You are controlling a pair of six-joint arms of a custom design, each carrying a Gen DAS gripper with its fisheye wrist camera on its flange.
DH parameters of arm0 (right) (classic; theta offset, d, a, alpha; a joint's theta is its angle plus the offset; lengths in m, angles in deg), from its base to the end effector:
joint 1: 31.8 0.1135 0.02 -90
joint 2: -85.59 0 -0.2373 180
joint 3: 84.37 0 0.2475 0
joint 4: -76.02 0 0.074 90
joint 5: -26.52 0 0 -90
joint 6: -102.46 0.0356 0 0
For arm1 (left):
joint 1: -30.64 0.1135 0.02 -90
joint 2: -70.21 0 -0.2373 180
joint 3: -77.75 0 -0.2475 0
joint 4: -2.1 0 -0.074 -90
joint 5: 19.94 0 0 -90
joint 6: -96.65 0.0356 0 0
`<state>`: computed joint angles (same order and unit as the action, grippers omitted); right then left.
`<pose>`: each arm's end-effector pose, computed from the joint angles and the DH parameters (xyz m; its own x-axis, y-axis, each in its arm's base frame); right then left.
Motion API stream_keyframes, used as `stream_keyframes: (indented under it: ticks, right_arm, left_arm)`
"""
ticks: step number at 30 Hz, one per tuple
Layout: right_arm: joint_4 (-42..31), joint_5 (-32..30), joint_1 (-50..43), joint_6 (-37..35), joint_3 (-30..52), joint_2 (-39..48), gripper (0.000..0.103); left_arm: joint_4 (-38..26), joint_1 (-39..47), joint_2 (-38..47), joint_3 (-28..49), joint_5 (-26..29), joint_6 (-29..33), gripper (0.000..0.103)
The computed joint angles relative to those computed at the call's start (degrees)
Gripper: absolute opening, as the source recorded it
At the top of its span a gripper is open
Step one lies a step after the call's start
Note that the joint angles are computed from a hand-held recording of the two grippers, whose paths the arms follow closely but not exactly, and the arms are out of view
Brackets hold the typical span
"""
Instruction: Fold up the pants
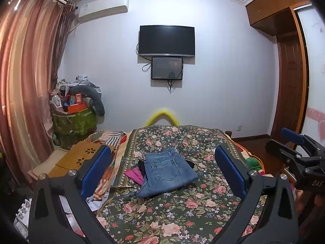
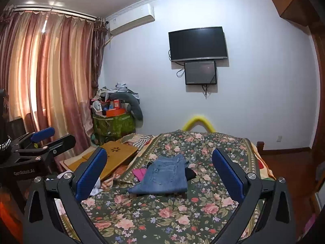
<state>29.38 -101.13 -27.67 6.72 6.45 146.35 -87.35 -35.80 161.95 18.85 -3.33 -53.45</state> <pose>0.2141 0.0373 0.4154 -0.2191 -0.0952 -0.9710 -0.6662 0.7417 0.0776 0.1451 -0.2475 0.3991 -0.2343 -0.0827 -0.9686 -0.2649 0.9641 -0.0182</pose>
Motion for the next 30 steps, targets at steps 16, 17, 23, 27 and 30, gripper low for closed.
stream_keyframes:
  ticks: [16, 17, 23, 27, 30]
  right_arm:
    - [0.1, 0.6, -0.2, 0.5, -0.2, -0.5, 0.103]
    - [0.1, 0.5, -0.3, 0.5, -0.2, -0.5, 0.103]
    - [0.2, 0.6, -0.3, 0.7, 0.0, -0.5, 0.103]
    - [0.3, 0.6, -0.4, 0.8, 0.0, -0.4, 0.103]
    - [0.3, 0.7, -0.4, 0.7, -0.1, -0.4, 0.103]
  left_arm:
    - [3.3, 0.1, -1.3, -2.1, 0.5, 2.6, 0.103]
    - [3.3, 0.1, -1.3, -2.1, 0.5, 2.6, 0.103]
    - [3.7, -0.2, -1.4, -2.2, 0.5, 2.7, 0.103]
    - [3.6, -0.3, -1.3, -2.1, 0.4, 2.7, 0.103]
    - [3.2, -0.3, -1.1, -1.8, 0.4, 2.4, 0.103]
